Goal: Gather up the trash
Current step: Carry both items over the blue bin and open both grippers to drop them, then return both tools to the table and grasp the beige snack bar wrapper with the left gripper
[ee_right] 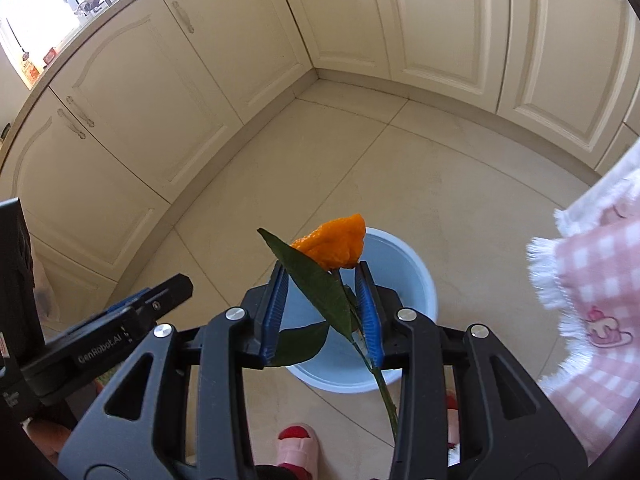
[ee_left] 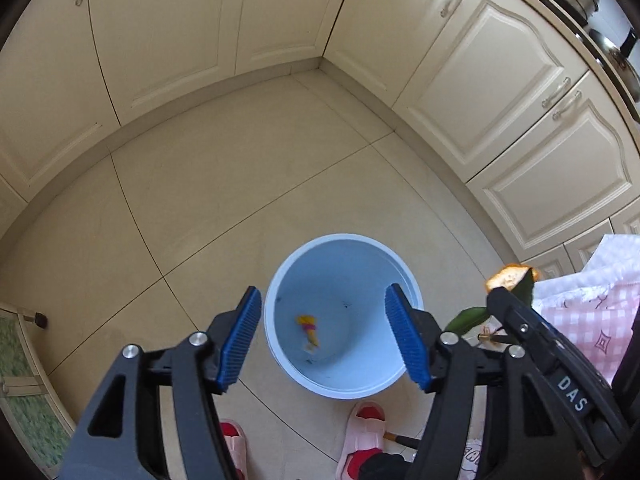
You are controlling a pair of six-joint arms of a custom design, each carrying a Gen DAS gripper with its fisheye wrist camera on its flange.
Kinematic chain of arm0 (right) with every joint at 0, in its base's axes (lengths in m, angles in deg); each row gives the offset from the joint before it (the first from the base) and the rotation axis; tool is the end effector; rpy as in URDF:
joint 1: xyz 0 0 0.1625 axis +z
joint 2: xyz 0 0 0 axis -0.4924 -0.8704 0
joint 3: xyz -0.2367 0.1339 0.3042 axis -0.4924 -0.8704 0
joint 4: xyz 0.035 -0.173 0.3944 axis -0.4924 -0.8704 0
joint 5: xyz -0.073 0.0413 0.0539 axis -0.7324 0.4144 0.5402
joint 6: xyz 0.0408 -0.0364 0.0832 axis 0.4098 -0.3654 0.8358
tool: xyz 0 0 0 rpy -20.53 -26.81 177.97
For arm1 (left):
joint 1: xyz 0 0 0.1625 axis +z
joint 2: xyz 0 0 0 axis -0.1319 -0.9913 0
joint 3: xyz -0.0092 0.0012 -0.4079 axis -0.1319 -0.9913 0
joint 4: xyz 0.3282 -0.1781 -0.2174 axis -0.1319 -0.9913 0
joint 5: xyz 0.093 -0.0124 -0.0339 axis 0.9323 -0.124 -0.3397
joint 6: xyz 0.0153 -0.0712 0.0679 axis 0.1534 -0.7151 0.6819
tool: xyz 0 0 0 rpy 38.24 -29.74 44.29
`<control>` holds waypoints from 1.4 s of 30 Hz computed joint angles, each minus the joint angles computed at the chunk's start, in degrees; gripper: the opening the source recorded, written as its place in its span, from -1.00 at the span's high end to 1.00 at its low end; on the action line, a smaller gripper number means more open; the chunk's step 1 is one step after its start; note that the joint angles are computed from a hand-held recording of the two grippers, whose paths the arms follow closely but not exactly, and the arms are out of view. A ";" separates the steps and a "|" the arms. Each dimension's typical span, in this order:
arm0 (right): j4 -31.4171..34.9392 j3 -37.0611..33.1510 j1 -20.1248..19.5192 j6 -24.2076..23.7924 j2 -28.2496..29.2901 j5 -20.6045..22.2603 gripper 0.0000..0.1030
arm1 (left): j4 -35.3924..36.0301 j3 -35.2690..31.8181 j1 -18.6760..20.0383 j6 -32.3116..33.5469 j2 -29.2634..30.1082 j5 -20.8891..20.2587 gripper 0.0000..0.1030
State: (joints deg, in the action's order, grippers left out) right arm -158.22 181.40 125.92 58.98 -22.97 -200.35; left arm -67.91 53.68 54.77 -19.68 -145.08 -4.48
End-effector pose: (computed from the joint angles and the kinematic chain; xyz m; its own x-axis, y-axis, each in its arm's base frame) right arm 0.1452 -0.5028 0.2032 -0.8958 0.0467 0.4419 -0.1974 0.8491 -0.4900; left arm -0.2302 -0.5370 0.0801 -0.8665 -0.0509 -0.4966 0.1689 0.9062 -0.3877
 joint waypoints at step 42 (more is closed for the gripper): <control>-8.16 10.53 28.54 -11.23 -33.41 -33.16 -0.19 | -6.49 4.45 -28.58 2.18 -7.60 -3.46 -0.31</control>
